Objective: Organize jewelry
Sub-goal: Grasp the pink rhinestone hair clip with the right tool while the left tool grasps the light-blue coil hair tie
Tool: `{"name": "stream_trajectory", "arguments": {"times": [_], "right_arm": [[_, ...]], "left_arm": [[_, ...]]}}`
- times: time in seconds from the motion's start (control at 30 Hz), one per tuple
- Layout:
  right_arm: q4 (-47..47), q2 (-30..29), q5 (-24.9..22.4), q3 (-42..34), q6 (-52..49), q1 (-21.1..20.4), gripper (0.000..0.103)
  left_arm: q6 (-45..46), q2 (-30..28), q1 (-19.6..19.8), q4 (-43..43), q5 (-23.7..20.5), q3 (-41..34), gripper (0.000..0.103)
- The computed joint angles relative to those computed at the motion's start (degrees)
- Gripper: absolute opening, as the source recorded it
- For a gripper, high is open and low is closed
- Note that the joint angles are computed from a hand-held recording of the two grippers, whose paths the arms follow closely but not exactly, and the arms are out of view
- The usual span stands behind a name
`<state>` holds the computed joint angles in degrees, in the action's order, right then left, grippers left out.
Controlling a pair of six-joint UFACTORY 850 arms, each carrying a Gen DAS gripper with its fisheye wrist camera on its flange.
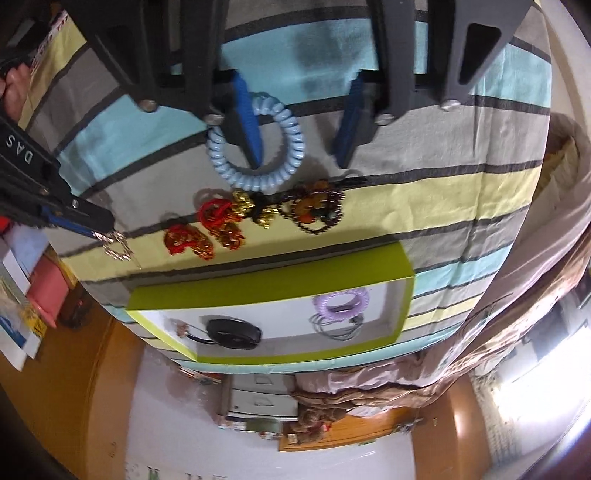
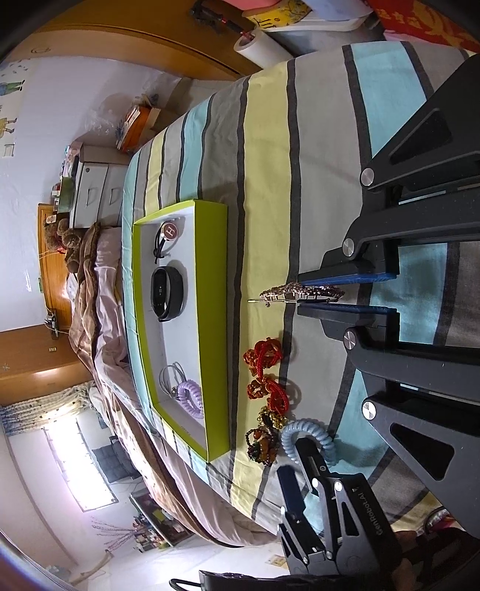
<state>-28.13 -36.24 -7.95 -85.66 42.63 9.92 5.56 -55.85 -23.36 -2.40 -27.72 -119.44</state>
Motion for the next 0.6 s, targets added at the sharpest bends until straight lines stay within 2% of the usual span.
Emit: {"name": "stream_trajectory", "arguments": {"times": [0.07, 0.1, 0.33, 0.6], "right_arm": [[-0.7, 0.1, 0.0, 0.1, 0.6, 0.0, 0.009], [-1.8, 0.2, 0.0, 0.2, 1.8, 0.0, 0.009], [-3.8, 0.3, 0.0, 0.4, 3.9, 0.0, 0.009], [-10.9, 1.0, -0.1, 0.6, 10.7, 0.2, 0.009]], "left_arm": [[1.4, 0.3, 0.0, -1.3, 0.1, 0.4, 0.021], [2.8, 0.2, 0.1, -2.8, -0.3, 0.3, 0.01], [7.7, 0.9, 0.9, -9.8, -0.1, 1.3, 0.009], [12.3, 3.5, 1.8, -16.1, 2.2, 4.1, 0.009]]}}
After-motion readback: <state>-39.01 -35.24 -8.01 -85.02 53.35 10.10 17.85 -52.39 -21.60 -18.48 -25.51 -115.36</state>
